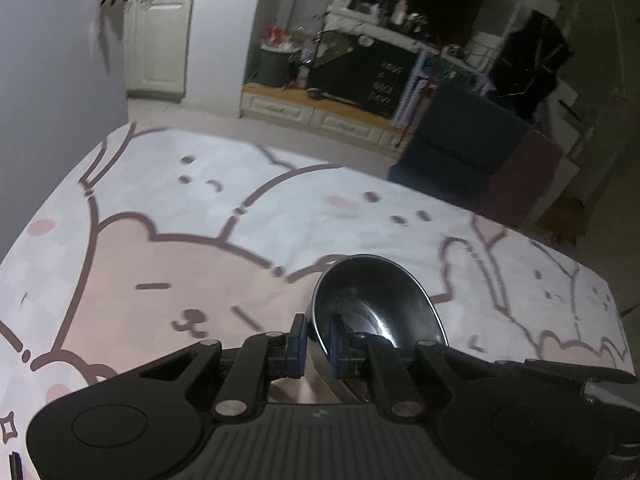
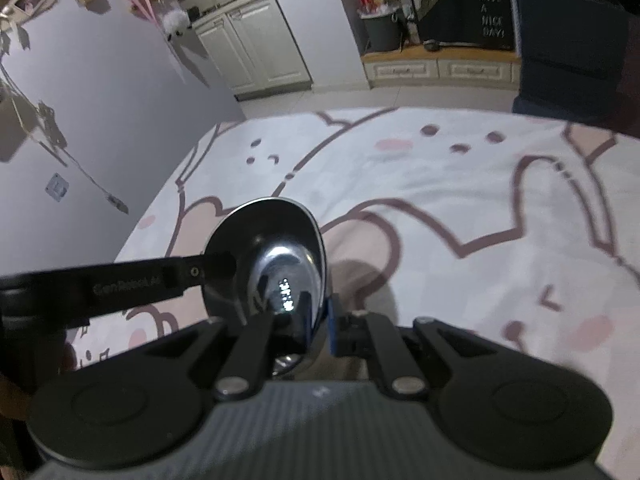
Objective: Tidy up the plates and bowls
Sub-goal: 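Lift the small steel bowl with both grippers and carry it toward the steel trays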
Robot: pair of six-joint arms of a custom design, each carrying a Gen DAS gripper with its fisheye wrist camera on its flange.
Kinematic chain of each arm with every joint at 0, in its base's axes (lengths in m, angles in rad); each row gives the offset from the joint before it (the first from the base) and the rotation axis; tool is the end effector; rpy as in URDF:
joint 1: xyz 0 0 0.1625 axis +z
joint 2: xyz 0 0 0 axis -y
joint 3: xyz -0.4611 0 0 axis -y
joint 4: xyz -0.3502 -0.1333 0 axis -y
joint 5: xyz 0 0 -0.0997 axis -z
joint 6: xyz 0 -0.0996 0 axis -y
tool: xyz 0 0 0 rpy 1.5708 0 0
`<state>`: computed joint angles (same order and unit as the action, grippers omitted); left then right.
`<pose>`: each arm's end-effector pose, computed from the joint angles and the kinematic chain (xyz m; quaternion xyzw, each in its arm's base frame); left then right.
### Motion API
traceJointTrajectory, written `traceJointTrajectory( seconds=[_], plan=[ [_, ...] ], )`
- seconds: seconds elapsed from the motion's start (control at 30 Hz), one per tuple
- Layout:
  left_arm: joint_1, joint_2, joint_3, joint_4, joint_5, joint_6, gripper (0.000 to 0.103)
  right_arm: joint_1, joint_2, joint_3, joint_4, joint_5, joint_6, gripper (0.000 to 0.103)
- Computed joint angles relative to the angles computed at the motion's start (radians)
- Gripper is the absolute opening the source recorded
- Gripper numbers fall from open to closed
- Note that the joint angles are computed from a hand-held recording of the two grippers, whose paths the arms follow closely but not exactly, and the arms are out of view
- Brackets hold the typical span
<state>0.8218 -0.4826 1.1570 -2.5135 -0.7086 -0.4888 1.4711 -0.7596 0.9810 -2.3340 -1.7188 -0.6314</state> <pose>-0.3885 -0.7247 0.1217 0.0614 0.9000 -0.3392 0.2668 0.0372 -0.8200 0.3701 0.2334 -0.9323 0.2238 0.1619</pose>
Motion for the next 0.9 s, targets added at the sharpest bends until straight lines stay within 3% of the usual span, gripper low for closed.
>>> traceJointTrajectory(
  seconds=[0.43,0.9],
  plan=[
    [-0.129,0.103,-0.088,-0.043,-0.029,0.064,0.012,-0.087,-0.216,0.13,-0.041,0.085,-0.046,0.009],
    [-0.228,0.288,-0.291,0.016,-0.133,0.11,0.011,-0.261,-0.395,0.181,-0.023,0.156,-0.158,0.009]
  ],
)
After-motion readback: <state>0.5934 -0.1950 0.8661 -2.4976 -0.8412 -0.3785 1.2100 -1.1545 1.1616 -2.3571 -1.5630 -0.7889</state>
